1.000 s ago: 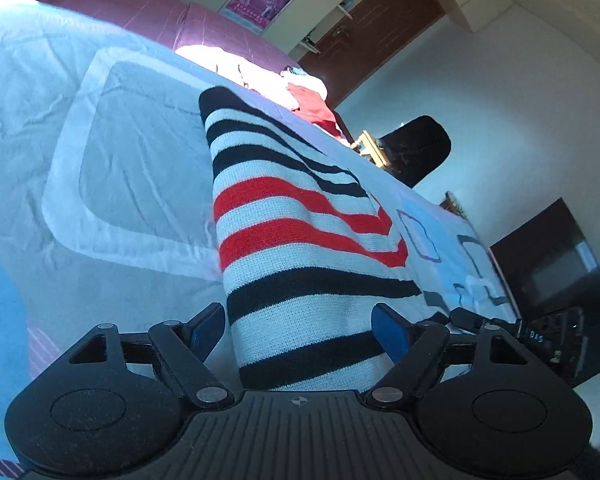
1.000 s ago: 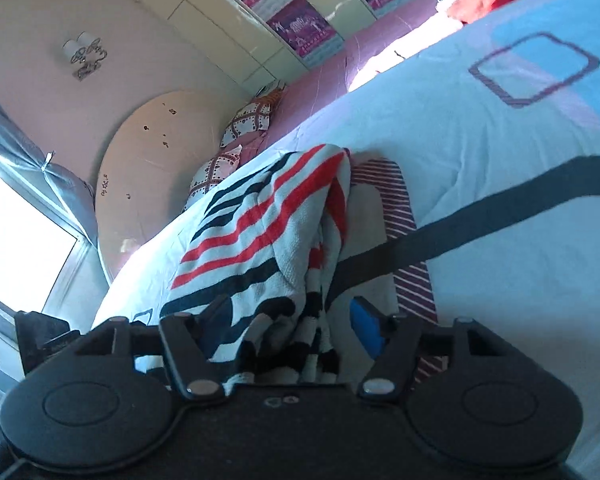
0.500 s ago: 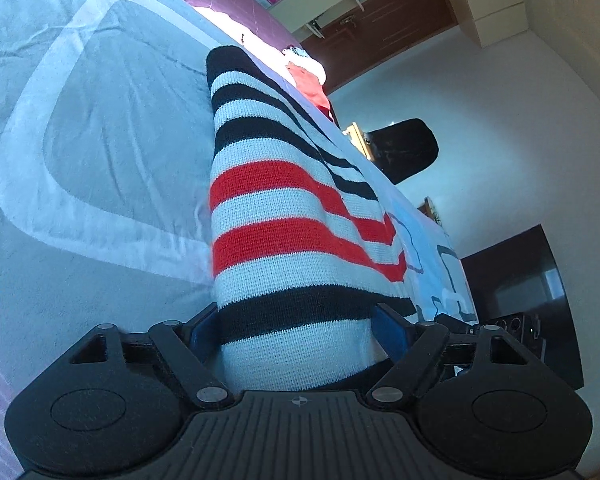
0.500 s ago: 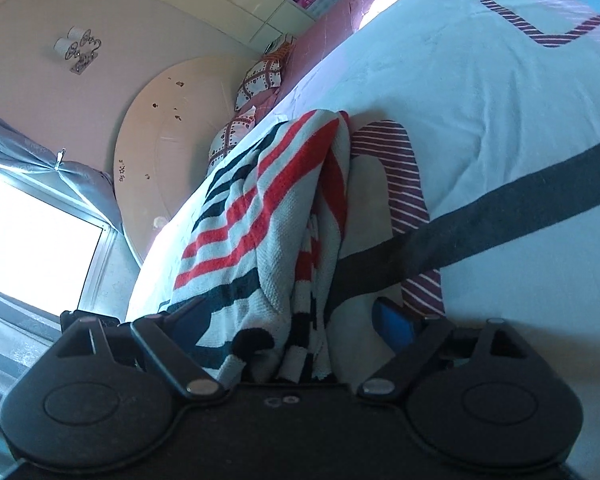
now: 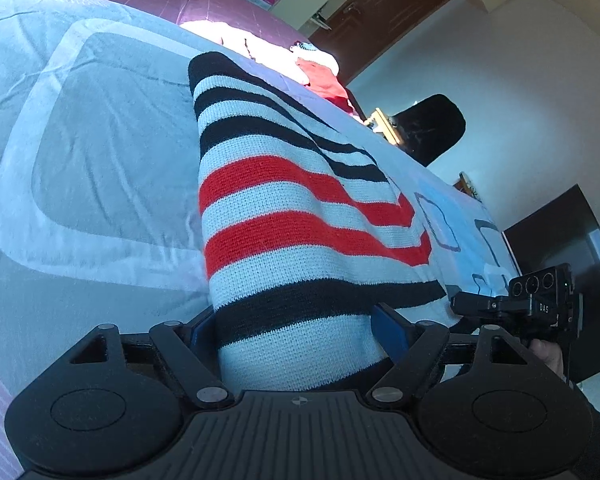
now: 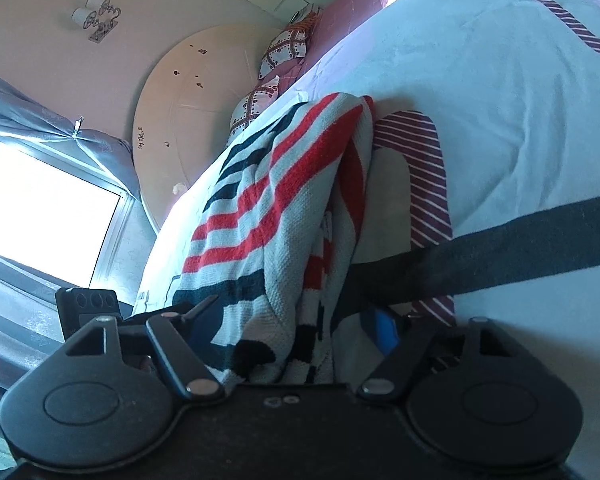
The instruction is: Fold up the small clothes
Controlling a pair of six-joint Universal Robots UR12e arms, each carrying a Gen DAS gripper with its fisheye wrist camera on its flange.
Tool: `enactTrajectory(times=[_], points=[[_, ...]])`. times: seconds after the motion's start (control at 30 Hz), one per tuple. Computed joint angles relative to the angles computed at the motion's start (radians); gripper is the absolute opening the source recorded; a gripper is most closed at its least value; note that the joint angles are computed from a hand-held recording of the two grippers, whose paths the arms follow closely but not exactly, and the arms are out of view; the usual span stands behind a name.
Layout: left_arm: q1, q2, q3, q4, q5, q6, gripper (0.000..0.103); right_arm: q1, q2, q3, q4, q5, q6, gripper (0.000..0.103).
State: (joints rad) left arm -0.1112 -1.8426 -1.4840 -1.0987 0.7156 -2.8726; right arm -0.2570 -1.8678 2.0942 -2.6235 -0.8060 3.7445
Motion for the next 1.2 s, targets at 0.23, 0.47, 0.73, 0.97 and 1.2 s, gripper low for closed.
enactTrajectory(times=[0.23,0.47,0.73,0.97,1.2], points=[[-0.001,0.002,0.001,-0.001,0.007,0.006,0.079,0.023,0.03,-0.015,-0.032,-0.004,-0.008,0.076],[0.009,-0.012,0.012,-0.019,-0.027,0.025,0.079,0.0,0.031,-0.001,-0.045,0.044,0.011,0.062],[0.015,-0.052,0.001,0.078,-0.132,-0.125,0.063,0.042,0.081,-0.002,-0.187,0.004,0.053,0.058],[0.016,-0.032,-0.035,0.176,-0.115,-0.153,0.047,0.062,0.066,0.011,-0.253,-0.06,0.13,0.036],[0.076,-0.018,-0.019,0.182,-0.229,-0.095,0.045,0.151,0.103,-0.065,-0.335,-0.148,0.169,0.036]])
